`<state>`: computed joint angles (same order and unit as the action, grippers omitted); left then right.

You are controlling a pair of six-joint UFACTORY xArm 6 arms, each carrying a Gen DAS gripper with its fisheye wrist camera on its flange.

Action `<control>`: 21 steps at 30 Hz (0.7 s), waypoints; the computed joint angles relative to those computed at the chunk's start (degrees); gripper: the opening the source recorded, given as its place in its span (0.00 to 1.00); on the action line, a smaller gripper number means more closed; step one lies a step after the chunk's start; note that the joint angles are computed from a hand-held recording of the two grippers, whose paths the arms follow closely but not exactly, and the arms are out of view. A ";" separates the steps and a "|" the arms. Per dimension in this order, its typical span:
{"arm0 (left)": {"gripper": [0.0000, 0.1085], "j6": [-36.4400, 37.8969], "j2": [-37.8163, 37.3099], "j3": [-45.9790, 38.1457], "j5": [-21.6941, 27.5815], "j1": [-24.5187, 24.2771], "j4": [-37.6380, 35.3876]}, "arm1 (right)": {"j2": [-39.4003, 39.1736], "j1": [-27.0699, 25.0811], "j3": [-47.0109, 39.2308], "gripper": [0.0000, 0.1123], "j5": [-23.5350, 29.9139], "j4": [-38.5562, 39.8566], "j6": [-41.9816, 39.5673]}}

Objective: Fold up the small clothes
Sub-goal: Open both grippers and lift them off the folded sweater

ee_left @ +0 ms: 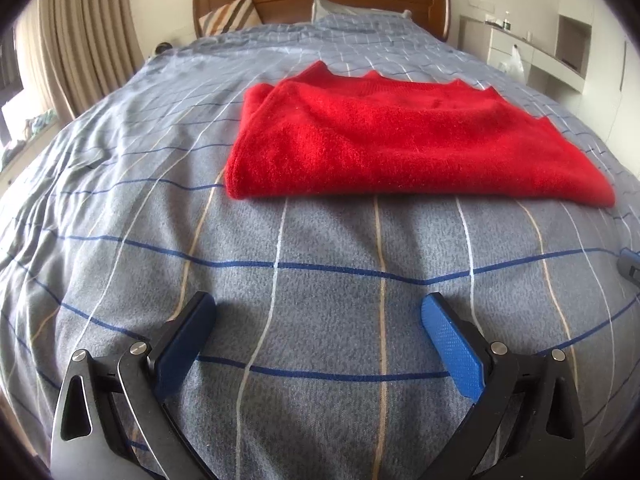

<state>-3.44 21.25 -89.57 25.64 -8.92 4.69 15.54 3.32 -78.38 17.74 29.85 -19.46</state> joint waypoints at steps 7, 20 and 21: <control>0.94 0.34 -0.47 1.24 -1.44 0.05 -0.53 | -0.05 0.27 0.65 0.56 -1.29 -4.04 3.37; 0.94 2.44 -0.89 1.51 -1.17 0.07 -2.97 | -0.08 0.39 1.17 0.56 -2.20 -11.49 9.75; 0.94 3.45 -1.28 1.88 -1.15 0.14 -4.17 | -0.05 0.39 1.08 0.56 -2.06 -11.45 9.67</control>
<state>0.02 19.97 -87.70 24.48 -8.78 0.52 15.49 3.71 -77.30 15.68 18.40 -9.79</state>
